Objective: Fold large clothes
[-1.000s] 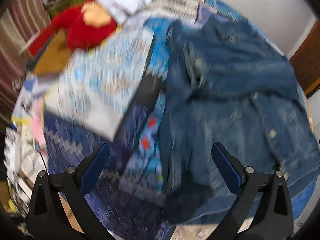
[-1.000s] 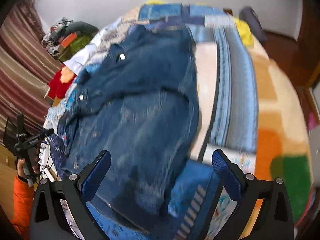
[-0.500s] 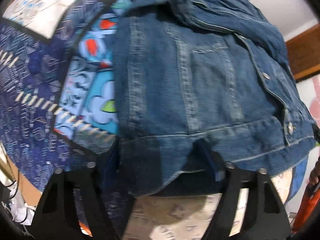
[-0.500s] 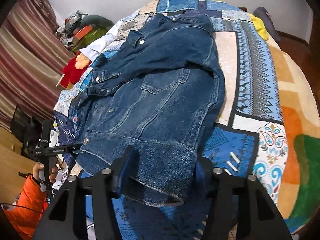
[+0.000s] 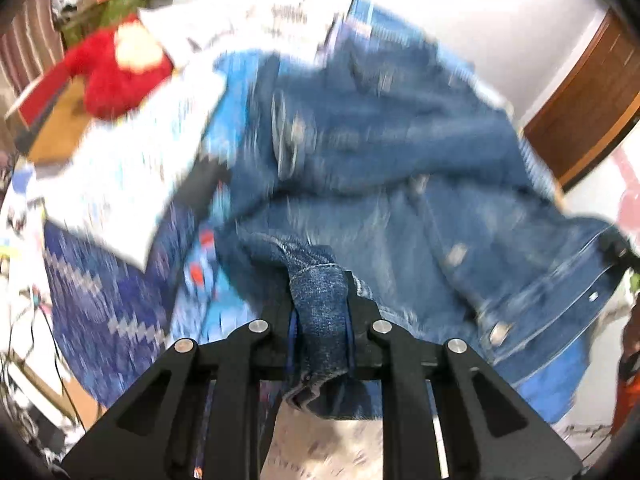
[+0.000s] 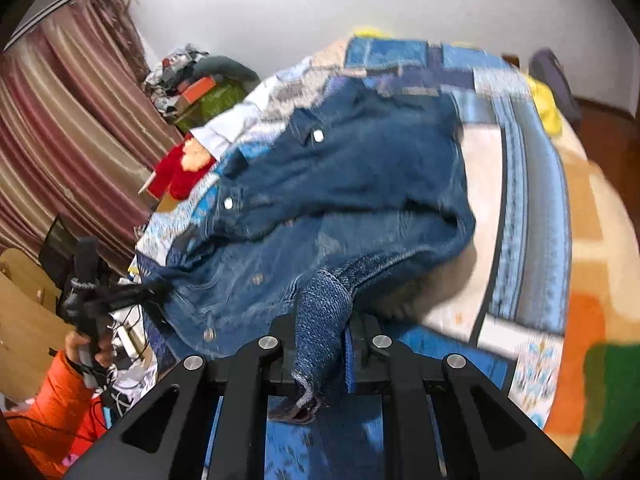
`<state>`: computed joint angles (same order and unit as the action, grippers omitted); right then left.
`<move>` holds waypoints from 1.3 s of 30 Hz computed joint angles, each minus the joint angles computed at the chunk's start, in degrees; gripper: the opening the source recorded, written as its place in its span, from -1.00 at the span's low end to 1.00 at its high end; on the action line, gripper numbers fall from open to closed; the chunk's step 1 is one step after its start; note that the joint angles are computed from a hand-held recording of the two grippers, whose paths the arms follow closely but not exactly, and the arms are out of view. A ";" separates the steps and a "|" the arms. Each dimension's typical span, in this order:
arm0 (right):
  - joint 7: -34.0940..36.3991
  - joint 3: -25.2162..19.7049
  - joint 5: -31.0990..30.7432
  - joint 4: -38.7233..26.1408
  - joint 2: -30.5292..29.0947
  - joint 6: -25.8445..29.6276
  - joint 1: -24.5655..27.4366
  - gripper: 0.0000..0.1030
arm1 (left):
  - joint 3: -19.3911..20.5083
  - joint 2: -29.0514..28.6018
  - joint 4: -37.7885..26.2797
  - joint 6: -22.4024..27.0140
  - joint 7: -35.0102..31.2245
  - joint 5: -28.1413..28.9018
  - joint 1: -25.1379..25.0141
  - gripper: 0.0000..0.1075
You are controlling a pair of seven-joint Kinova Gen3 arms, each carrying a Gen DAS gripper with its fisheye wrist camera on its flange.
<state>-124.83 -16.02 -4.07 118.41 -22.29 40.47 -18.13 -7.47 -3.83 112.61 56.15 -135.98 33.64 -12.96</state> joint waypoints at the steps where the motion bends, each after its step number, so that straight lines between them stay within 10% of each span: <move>1: 0.38 0.09 0.69 -0.87 0.37 -0.40 0.23 -0.78 | -0.42 0.29 -1.25 0.29 -1.08 1.87 -0.17 -0.67; 7: -0.17 0.92 6.12 -6.20 3.23 -4.27 4.56 -0.80 | 1.27 5.17 -12.41 1.78 -0.76 10.43 -2.84 -0.71; 19: -1.38 8.66 14.57 -26.51 29.14 -5.36 6.52 -0.81 | -3.85 30.70 -40.45 0.54 26.60 0.87 9.38 -0.71; 28: 11.67 15.01 4.17 -37.06 46.24 -0.32 6.64 -0.79 | 10.43 42.90 -46.69 -2.05 38.55 -14.12 3.85 -0.61; 34: 25.65 4.19 -7.75 -36.51 46.67 1.03 21.14 -0.79 | 11.13 42.56 -46.71 -2.92 38.64 -19.96 5.89 -0.55; 39: 32.73 8.40 -13.49 -35.17 43.41 2.62 19.80 -0.77 | 10.79 43.41 -48.74 -1.24 40.69 -22.01 7.00 -0.54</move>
